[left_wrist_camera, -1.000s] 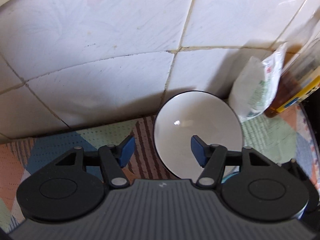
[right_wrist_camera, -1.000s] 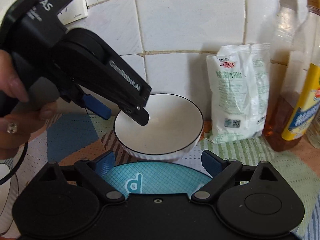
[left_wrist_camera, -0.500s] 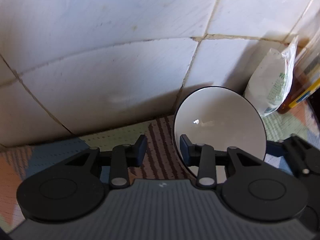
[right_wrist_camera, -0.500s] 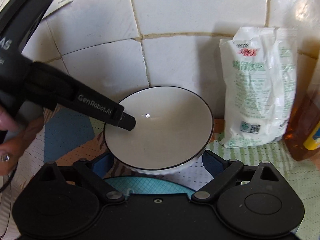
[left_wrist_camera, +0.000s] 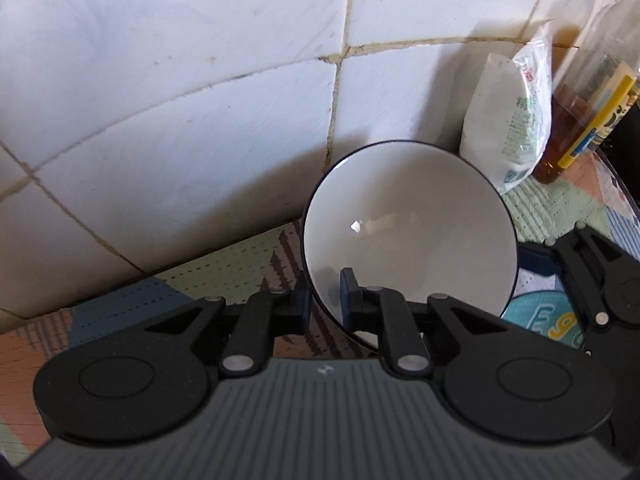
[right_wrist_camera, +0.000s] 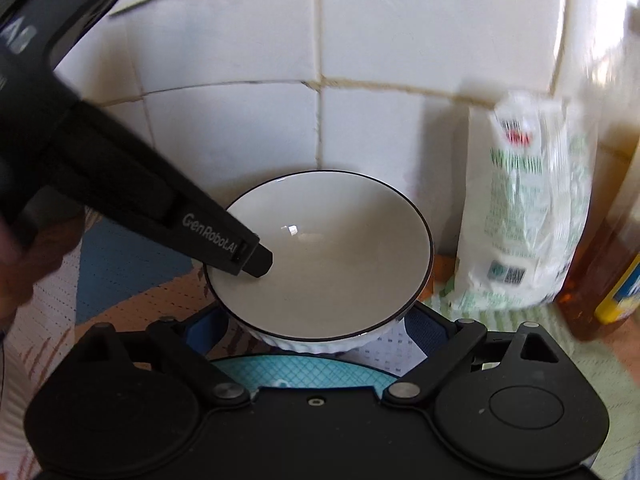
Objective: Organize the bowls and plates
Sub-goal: 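Lift the white bowl with the left gripper above the plate stack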
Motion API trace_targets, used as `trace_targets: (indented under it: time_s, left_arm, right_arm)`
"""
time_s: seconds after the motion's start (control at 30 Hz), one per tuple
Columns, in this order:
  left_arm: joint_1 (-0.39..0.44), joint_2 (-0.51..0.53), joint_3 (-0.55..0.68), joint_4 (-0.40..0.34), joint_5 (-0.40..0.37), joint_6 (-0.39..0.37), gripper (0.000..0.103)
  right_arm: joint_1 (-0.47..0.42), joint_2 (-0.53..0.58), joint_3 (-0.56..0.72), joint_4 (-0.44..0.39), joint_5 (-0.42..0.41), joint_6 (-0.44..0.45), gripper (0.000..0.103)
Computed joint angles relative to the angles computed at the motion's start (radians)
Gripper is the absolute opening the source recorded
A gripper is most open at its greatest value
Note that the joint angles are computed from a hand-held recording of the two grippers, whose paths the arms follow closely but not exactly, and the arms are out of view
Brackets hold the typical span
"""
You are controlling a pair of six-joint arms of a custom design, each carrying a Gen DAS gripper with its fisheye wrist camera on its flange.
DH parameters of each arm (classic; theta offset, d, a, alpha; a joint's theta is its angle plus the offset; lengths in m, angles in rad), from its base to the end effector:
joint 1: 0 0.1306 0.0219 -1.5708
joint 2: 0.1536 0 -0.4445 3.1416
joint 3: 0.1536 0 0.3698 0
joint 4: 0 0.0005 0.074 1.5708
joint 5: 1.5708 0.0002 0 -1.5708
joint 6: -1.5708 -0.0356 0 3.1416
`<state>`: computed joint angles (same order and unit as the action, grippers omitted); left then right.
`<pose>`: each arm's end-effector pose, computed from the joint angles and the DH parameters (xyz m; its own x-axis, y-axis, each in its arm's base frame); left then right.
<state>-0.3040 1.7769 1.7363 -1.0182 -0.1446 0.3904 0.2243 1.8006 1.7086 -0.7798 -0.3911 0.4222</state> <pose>0.5750 -0.1755 0.4363 -0.8563 -0.1260 -0.5009 -0.1049 0.9920 -0.0703 0.6065 0.1518 0.4269 -0.4985 -0.5023 -0.7065 -0.7115 0.7027 0.0025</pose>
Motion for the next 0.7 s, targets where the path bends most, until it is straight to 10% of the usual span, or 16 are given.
trace_targets:
  time_s: [0.7]
  left_arm:
    - [-0.045,-0.205,-0.022,-0.143,-0.046,-0.006,0.012]
  right_arm:
    - [0.013,-0.258,-0.167,0.055,-0.029,-0.122,0.096]
